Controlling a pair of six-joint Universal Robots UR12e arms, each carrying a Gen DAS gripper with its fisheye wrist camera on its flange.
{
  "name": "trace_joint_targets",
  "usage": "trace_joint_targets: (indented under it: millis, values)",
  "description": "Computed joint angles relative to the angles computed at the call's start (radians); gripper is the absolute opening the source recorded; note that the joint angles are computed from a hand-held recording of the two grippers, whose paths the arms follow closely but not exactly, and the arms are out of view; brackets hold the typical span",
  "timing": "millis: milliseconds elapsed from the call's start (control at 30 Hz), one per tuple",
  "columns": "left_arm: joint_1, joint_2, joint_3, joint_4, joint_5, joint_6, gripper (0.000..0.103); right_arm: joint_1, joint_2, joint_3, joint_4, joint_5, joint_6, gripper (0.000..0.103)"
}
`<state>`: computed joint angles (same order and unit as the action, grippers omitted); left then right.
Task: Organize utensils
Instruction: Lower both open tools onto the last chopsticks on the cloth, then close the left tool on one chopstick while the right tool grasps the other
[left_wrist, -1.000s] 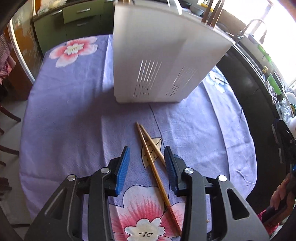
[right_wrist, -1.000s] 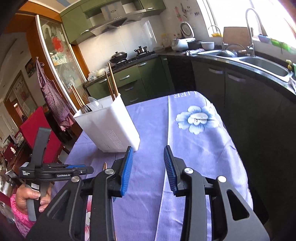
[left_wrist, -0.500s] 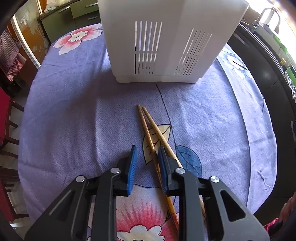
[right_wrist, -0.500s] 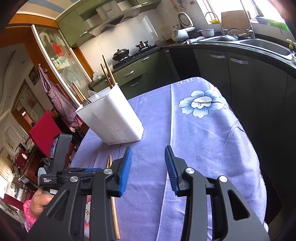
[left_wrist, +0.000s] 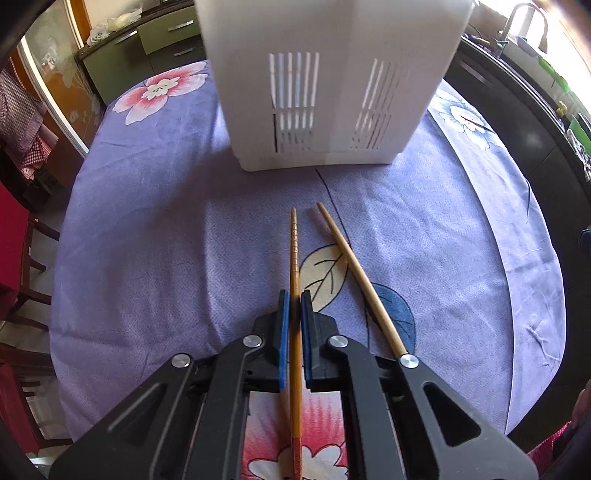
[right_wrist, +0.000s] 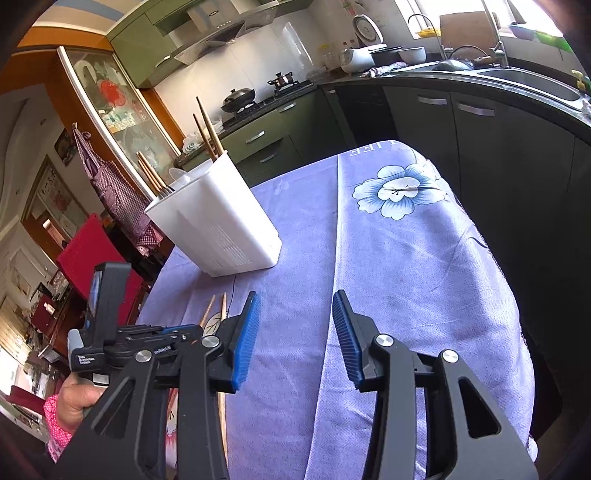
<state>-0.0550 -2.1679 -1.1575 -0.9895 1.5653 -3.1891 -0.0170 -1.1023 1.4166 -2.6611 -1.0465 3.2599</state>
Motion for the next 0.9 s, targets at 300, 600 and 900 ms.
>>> trace_joint_targets:
  millis: [300, 600, 900]
  values:
    - [0.053, 0.086, -0.111, 0.151, -0.064, -0.035, 0.006, 0.121, 0.074, -0.152, 0.268, -0.142, -0.296, 0.041]
    - [0.096, 0.123, -0.167, 0.206, -0.124, -0.047, 0.006, 0.208, 0.19, -0.337, 0.462, -0.266, -0.434, 0.03]
    - [0.113, 0.122, -0.174, 0.21, -0.165, -0.05, 0.006, 0.233, 0.245, -0.425, 0.544, -0.33, -0.443, 0.021]
